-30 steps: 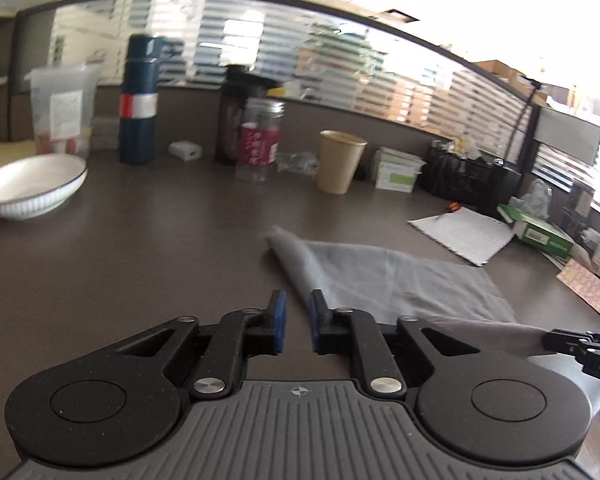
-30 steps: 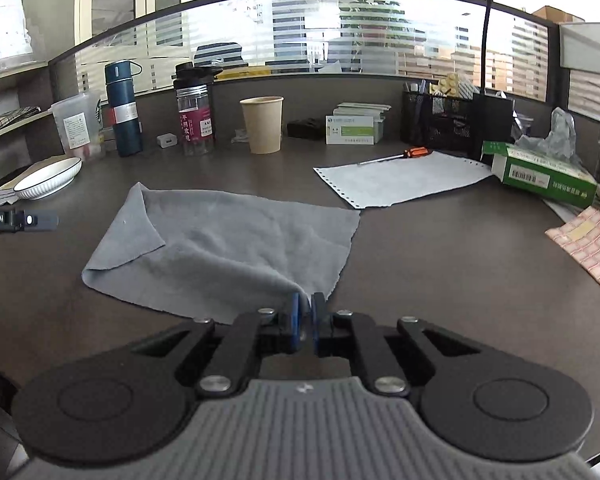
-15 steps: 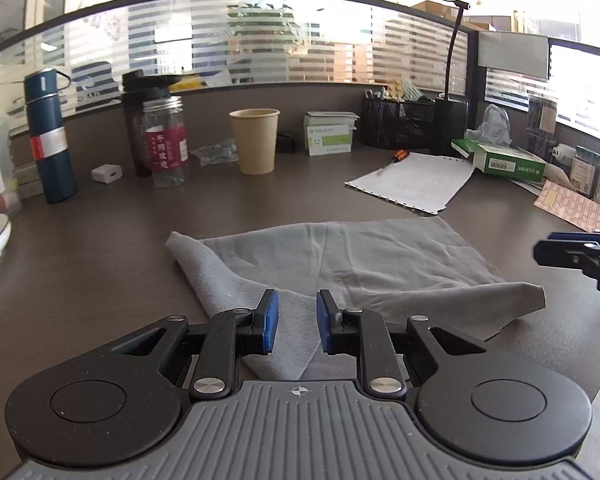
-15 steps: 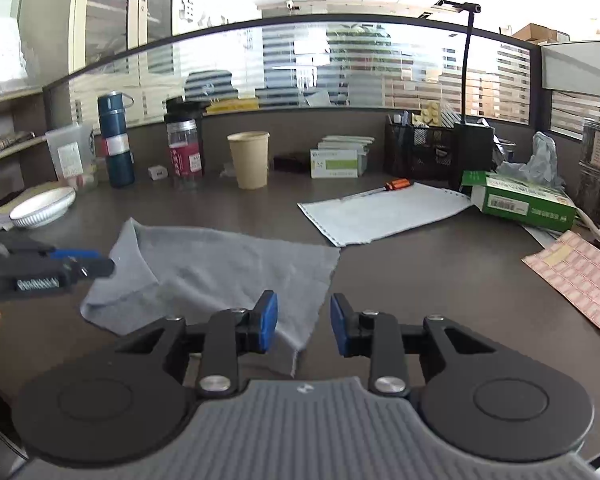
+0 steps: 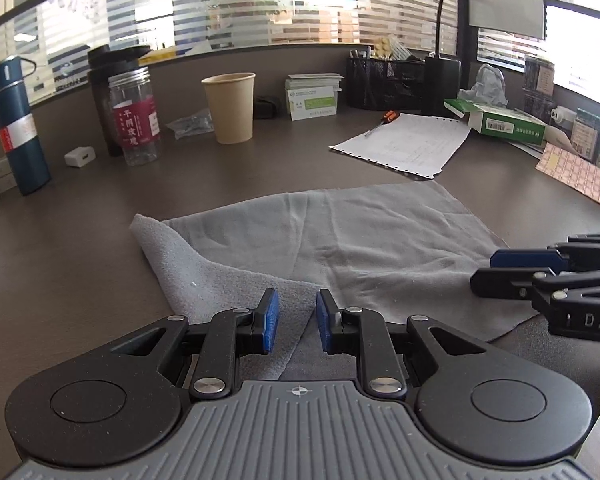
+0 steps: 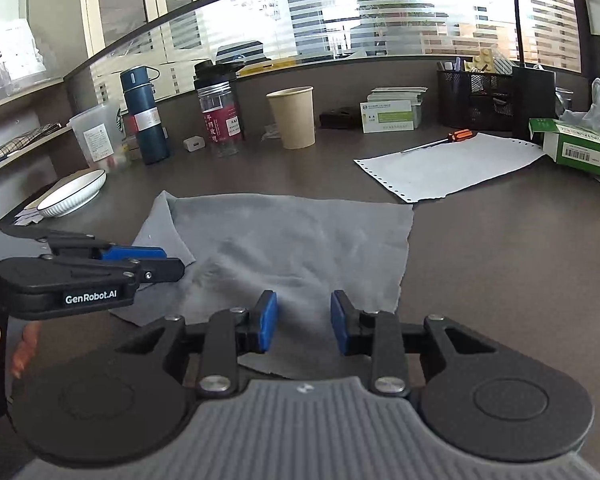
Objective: Fold towel
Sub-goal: 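Lay the towel flat on the desk and open both tools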
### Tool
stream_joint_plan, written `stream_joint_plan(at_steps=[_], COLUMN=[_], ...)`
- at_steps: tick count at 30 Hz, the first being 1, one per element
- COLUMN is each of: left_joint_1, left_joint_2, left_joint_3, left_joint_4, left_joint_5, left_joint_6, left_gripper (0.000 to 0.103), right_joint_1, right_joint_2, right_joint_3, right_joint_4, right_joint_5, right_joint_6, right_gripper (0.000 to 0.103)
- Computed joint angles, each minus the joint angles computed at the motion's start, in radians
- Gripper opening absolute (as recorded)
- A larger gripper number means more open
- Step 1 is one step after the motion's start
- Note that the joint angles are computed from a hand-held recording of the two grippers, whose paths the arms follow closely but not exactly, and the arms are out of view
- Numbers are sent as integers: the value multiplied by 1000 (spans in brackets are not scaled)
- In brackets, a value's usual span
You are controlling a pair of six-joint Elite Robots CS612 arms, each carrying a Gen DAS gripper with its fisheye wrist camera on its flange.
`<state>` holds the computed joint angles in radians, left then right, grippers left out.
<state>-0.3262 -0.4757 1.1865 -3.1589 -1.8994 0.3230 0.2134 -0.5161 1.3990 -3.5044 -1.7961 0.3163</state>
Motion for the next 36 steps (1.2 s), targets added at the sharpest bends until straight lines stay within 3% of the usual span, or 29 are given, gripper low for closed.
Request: stream_joint_plan(at_steps=[5, 9, 20, 27, 33, 36], left_joint_1=[6, 16, 72, 95, 90, 70], left_joint_2=[3, 3, -28, -63, -53, -24], left_joint_3=[-9, -12, 66, 129, 100, 36], left_joint_4=[5, -22, -157, -150, -211, -184], left_joint_5=[-4, -13, 89, 143, 78, 62], left_joint_6=[-20, -61, -260, -254, -250, -213], left_gripper=[4, 4, 4, 7, 12, 17], right_joint_1=[5, 4, 5, 5, 6, 6], right_joint_2=[4, 5, 5, 2, -12, -13], right_joint_3=[-1, -2, -4, -3, 14, 10], right_joint_4=[-7, -7, -2, 9, 12, -5], right_joint_5=[-14, -13, -22, -23, -25, -46], right_joint_6=[-30, -29, -45, -56, -57, -60], right_gripper=[34, 34, 34, 34, 35, 35])
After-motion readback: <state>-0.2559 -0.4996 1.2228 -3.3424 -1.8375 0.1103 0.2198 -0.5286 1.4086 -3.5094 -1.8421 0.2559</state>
